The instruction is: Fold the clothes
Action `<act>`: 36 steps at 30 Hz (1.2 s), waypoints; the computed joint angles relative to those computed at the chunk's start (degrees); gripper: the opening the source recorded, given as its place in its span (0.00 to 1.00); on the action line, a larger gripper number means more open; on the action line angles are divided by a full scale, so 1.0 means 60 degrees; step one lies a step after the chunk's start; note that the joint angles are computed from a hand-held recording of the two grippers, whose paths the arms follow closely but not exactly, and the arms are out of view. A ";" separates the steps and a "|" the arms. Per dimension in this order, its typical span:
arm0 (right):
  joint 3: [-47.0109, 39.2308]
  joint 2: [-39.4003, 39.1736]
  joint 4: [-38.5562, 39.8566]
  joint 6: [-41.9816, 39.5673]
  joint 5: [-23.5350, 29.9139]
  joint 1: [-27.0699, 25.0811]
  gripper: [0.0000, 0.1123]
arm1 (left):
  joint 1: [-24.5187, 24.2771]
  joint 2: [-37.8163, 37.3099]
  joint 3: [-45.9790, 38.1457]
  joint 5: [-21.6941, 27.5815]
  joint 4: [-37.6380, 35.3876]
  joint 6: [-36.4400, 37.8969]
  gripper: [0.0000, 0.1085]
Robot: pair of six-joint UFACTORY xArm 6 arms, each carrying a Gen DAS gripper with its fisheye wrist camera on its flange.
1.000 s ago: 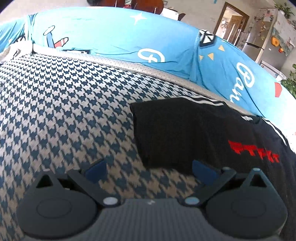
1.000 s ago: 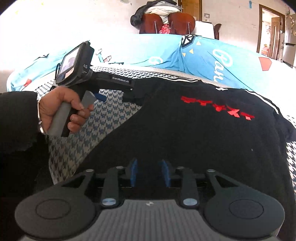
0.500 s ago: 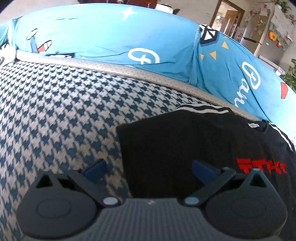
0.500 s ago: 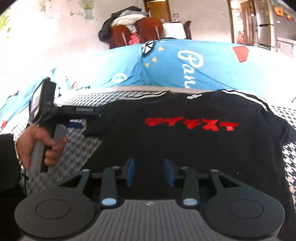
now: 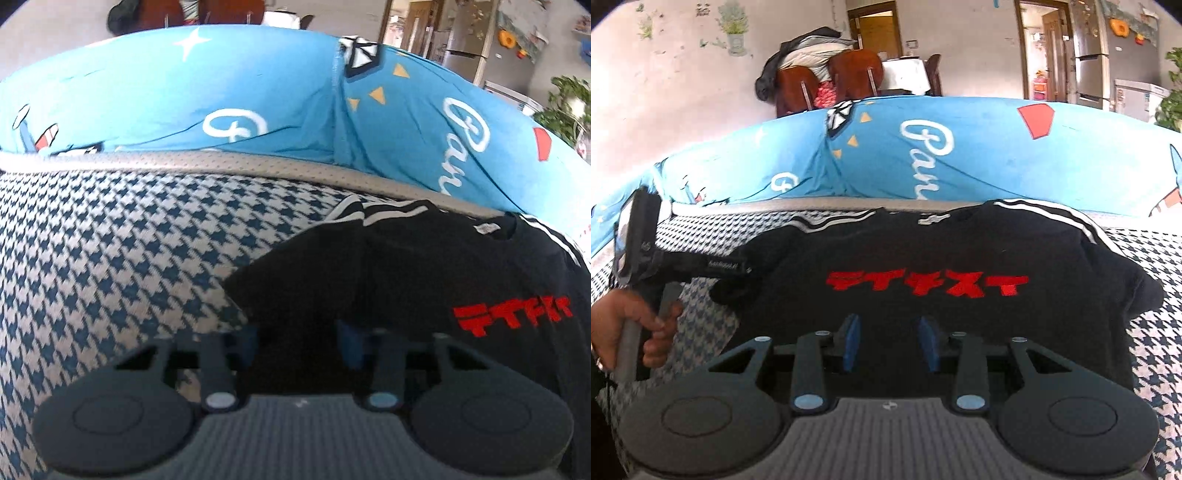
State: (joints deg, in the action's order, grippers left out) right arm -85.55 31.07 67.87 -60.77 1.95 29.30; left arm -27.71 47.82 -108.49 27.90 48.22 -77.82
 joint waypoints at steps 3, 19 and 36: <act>0.0102 0.0086 -0.1365 0.1553 -0.0096 -0.0132 0.32 | -0.0209 0.0138 -0.0350 0.0304 0.0397 -0.0019 0.12; -0.0263 0.0497 -0.3642 0.4288 0.0128 -0.0366 0.32 | -0.0711 0.0851 -0.2041 0.3353 0.2869 0.0319 0.09; -0.0649 0.0746 -0.3813 0.4358 0.1124 -0.0264 0.32 | -0.0784 0.1839 -0.3453 0.4718 0.2257 0.1360 0.10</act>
